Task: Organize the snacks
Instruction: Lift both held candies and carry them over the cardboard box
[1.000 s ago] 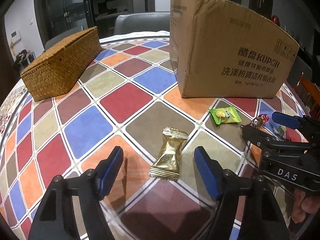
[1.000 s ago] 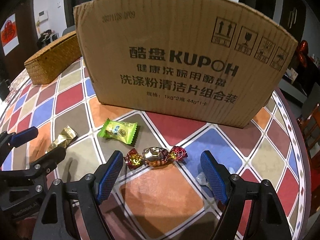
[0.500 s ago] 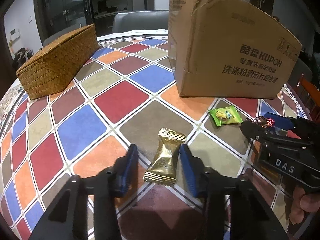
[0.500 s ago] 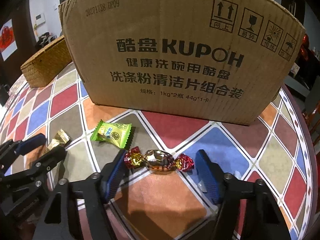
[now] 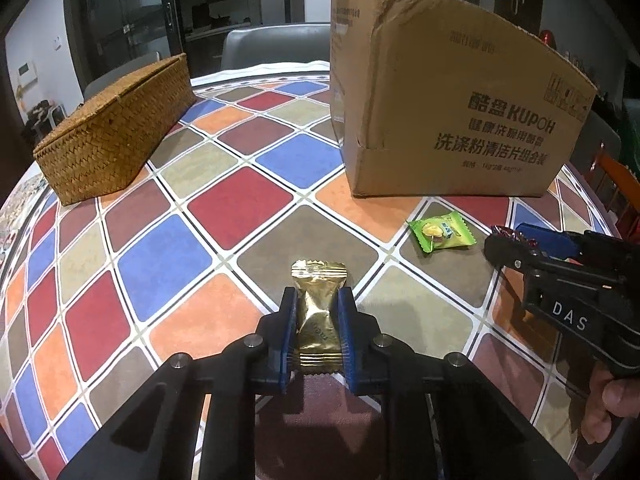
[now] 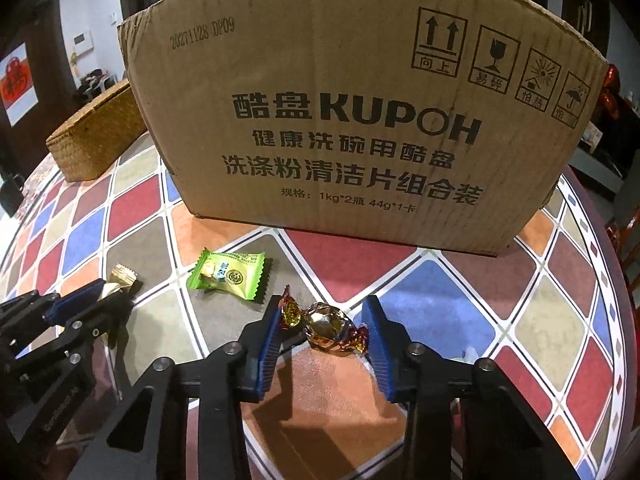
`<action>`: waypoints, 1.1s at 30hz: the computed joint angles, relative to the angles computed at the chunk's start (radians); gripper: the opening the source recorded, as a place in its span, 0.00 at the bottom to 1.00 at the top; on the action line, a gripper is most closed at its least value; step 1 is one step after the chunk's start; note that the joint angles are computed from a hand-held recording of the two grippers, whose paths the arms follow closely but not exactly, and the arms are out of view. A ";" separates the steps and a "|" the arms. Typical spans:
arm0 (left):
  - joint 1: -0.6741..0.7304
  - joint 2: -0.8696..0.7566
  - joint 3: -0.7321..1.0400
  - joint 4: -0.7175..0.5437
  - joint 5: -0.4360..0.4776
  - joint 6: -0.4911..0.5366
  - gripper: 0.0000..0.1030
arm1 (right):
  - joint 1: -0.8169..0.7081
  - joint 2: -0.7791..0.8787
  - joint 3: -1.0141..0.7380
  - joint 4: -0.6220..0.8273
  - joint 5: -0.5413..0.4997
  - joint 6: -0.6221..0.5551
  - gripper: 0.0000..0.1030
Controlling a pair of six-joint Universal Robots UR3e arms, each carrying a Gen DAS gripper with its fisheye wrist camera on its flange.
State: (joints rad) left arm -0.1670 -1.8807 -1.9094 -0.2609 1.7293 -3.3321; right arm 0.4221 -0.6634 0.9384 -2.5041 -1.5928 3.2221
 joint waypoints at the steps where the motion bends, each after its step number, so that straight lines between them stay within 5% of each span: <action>1: -0.001 0.005 0.000 -0.002 0.003 0.000 0.20 | -0.001 -0.004 0.002 0.002 0.002 0.000 0.37; 33: -0.087 0.150 0.076 -0.121 0.094 -0.022 0.20 | -0.021 -0.291 0.271 -0.101 0.014 -0.006 0.34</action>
State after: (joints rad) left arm -0.2543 -1.7307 -1.8329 -0.3824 1.8231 -3.3543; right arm 0.4015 -0.9544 1.2094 -2.6051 -1.5793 3.2159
